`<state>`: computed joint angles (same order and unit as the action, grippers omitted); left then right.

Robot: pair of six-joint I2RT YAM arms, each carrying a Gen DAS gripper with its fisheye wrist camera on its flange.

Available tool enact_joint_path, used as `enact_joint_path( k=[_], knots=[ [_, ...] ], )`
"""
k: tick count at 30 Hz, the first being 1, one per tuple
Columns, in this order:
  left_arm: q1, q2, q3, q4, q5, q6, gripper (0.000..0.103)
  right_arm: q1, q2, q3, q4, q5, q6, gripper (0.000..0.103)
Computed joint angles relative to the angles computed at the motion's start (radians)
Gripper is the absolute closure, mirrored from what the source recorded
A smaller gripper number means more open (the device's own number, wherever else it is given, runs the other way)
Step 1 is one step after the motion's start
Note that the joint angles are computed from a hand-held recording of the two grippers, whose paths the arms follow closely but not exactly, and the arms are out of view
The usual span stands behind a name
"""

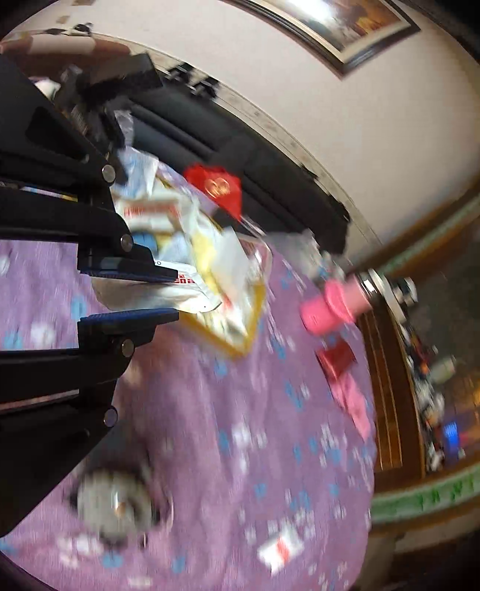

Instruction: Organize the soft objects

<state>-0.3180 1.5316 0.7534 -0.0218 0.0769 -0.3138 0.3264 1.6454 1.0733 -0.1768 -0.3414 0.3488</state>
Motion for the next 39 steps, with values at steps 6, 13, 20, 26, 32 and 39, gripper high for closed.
enact_joint_path(
  k=[6, 13, 20, 26, 32, 39],
  knots=[
    [-0.051, 0.035, -0.01, 0.015, -0.133, 0.038, 0.053, 0.165, 0.183, 0.168, -0.03, 0.05, 0.031, 0.089],
    [-0.049, -0.077, -0.099, 0.031, -0.188, 0.031, 0.043, 0.25, 0.357, 0.346, -0.157, 0.259, -0.01, 0.087],
    [-0.087, -0.185, -0.14, 0.034, -0.267, 0.019, 0.026, 0.259, 0.338, 0.348, -0.168, 0.357, -0.07, 0.068],
    [-0.196, -0.189, -0.121, 0.017, -0.495, -0.013, 0.007, 0.26, 0.148, 0.153, -0.037, 0.362, -0.069, 0.047],
    [-0.274, -0.167, -0.081, -0.042, -0.635, -0.037, 0.006, 0.249, 0.027, 0.011, 0.029, 0.345, -0.036, 0.047],
    [-0.345, -0.123, -0.031, -0.116, -0.712, -0.092, 0.005, 0.278, -0.125, -0.191, 0.119, 0.402, -0.026, 0.037]
  ],
)
